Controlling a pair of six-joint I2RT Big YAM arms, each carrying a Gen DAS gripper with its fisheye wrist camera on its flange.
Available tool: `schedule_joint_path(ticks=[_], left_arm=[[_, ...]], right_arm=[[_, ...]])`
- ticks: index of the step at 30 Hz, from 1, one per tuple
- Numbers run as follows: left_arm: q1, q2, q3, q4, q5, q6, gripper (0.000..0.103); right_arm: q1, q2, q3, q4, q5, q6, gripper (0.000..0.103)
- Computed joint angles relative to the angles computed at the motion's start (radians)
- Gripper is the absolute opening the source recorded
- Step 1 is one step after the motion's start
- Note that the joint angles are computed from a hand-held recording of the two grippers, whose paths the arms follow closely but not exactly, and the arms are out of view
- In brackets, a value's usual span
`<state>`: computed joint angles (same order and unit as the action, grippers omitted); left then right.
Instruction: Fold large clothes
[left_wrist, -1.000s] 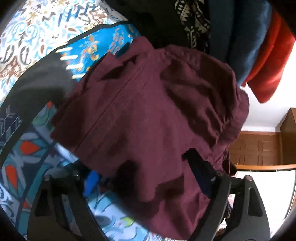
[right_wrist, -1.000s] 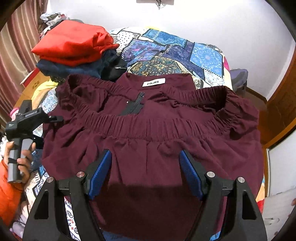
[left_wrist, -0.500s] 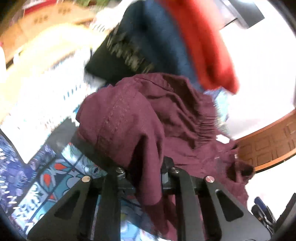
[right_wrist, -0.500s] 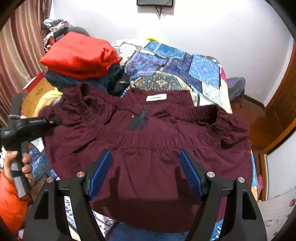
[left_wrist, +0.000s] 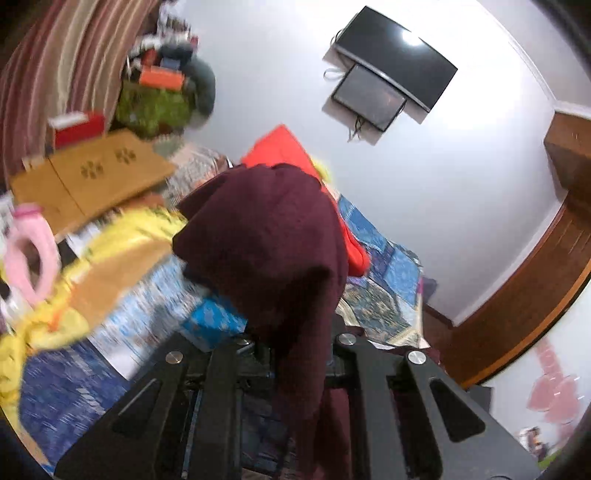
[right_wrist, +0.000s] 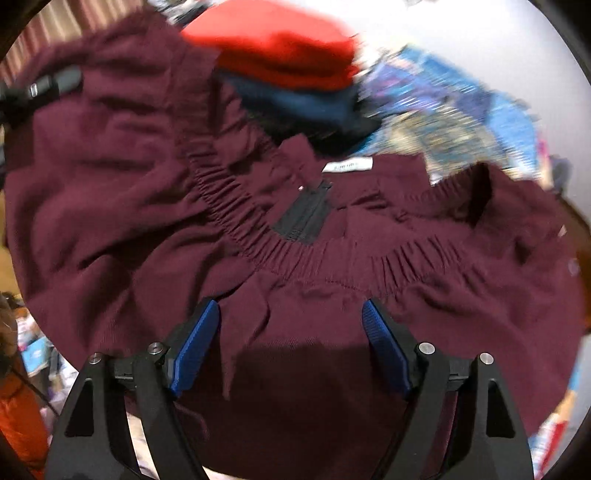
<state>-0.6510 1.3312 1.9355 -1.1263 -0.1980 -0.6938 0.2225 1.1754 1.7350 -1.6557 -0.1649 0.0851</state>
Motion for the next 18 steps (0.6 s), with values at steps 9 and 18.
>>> schedule_joint_path(ticks=[9,18], left_arm=[[-0.043,0.083,0.067,-0.021,-0.074,0.094,0.013],[-0.195,0.387,0.41,-0.152,-0.091,0.208,0.012]], right_arm=[[-0.038,0.022,0.019,0.0,-0.092,-0.006,0.077],[-0.415,-0.086,0.023,0.008,-0.075,-0.091,0.077]])
